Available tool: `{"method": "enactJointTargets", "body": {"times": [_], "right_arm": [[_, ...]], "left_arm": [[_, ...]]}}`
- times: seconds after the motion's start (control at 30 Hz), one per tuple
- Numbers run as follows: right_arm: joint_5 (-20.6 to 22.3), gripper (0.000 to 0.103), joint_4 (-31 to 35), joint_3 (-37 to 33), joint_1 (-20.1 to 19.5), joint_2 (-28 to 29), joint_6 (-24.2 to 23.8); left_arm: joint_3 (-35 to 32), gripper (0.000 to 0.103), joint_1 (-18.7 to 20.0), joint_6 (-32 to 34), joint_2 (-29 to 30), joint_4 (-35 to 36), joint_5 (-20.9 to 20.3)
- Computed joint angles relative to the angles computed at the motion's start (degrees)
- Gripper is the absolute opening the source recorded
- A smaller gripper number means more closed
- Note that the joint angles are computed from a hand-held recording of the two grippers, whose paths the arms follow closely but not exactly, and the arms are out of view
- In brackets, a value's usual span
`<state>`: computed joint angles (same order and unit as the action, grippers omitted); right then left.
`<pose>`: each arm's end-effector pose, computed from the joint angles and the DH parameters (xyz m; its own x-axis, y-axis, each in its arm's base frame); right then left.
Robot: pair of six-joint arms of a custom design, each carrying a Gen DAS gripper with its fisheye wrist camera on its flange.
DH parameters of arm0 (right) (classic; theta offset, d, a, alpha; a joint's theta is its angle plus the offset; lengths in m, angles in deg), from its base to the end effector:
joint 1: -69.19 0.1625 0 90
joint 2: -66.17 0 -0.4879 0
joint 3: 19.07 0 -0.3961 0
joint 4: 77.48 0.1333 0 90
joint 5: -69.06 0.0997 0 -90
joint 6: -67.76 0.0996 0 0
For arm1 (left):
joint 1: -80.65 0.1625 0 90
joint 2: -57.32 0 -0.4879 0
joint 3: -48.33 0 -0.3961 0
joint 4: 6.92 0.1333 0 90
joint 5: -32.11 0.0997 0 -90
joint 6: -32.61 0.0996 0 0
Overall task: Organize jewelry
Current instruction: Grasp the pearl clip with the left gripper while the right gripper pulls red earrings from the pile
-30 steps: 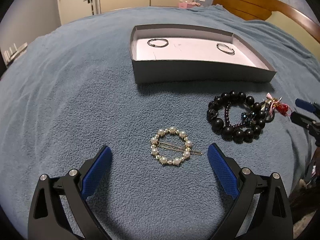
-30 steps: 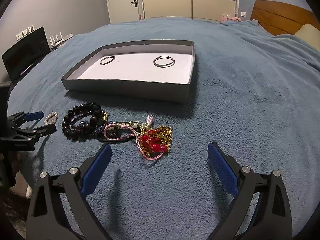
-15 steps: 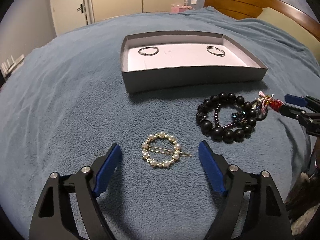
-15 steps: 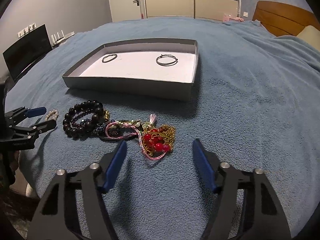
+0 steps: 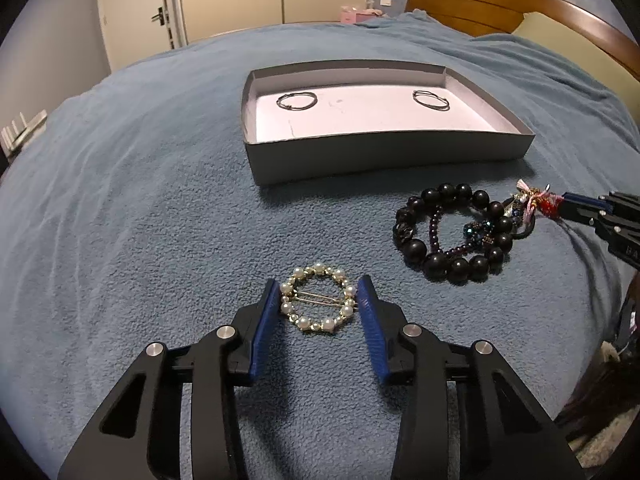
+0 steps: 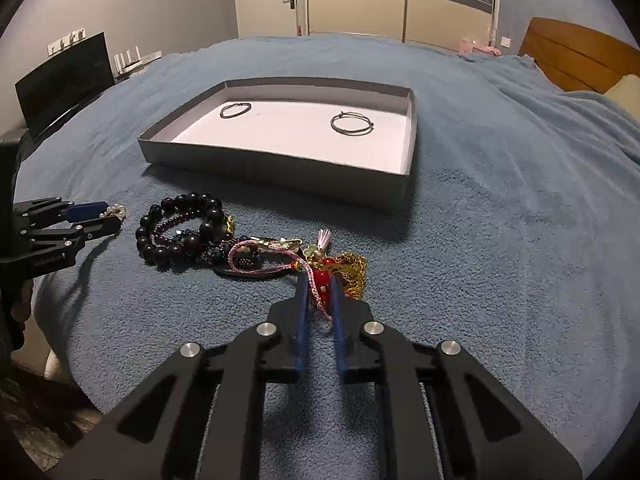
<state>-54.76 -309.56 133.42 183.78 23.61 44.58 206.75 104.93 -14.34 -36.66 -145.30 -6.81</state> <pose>0.2176 -0.2884 0.1031 -0.6691 -0.3733 0.6427 -0.6697 0.6777 -0.3037 -0.1098 -0.2808 0.2042 -0.6825 0.1626 -0.7125 0.5526 0.7529 -0.3575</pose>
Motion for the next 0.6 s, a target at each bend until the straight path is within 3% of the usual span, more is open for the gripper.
{"method": "enactJointTargets", "body": {"times": [0.23,0.3,0.6], "right_arm": [[0.8,0.009,0.9,-0.1,1.4,-2.8,-0.6],[1.3,0.004,2.2,-0.2,1.7,-4.0,-0.6],[1.2,0.002,1.5,0.1,2.0,-5.0,-0.6]], "left_arm": [[-0.4,0.041,-2.6,-0.8,-2.3,3.0,0.2],[-0.5,0.041,-3.2,-1.0,-3.1,3.8,0.3],[-0.8,0.041,-3.8,-2.7,-4.1,6.2,0.2]]}}
